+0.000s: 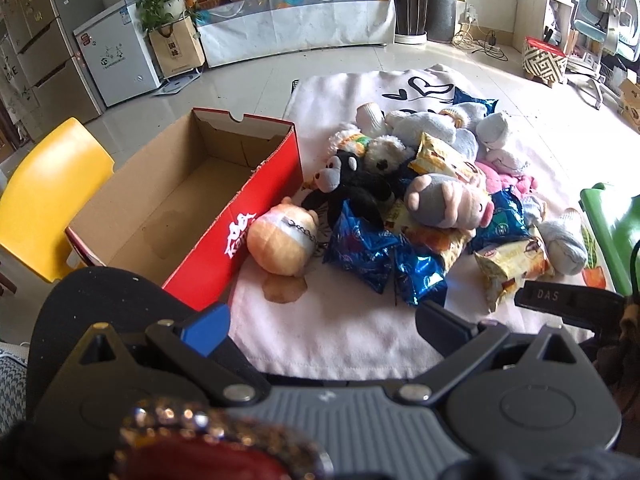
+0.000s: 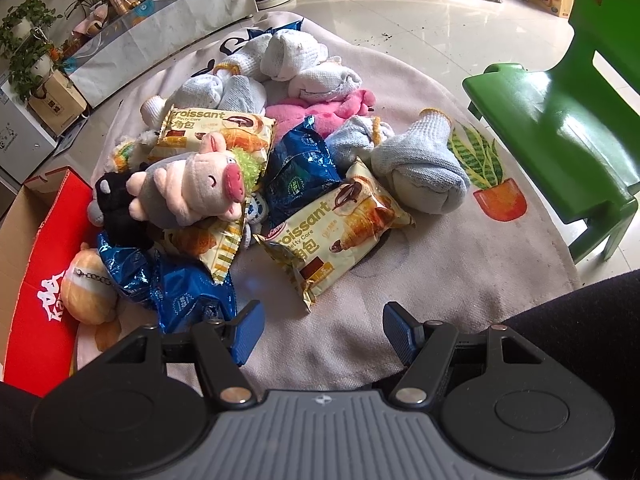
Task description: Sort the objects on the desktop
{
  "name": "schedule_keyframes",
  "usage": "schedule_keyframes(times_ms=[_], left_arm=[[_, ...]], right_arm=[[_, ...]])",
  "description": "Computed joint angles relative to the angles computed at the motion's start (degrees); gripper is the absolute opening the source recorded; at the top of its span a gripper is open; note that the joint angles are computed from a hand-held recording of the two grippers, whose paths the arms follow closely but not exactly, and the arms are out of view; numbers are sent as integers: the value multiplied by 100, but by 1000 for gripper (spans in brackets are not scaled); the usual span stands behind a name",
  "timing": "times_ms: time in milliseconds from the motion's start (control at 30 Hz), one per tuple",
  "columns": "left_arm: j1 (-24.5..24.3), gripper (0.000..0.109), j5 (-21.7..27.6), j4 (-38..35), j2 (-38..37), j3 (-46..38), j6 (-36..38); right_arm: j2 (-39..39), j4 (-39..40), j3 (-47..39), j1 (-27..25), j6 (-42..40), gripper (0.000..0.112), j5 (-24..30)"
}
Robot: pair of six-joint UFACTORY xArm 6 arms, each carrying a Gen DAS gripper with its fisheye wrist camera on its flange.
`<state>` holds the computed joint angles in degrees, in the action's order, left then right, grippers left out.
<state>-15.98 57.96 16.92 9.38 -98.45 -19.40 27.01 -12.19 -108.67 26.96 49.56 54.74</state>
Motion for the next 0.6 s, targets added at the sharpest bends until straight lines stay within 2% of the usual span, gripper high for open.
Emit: schedule_keyframes(times_ms=[600], left_arm=[[-50, 102, 276, -207, 398, -360, 17]], right_arm=[[-73, 57, 8, 7, -103, 66, 1]])
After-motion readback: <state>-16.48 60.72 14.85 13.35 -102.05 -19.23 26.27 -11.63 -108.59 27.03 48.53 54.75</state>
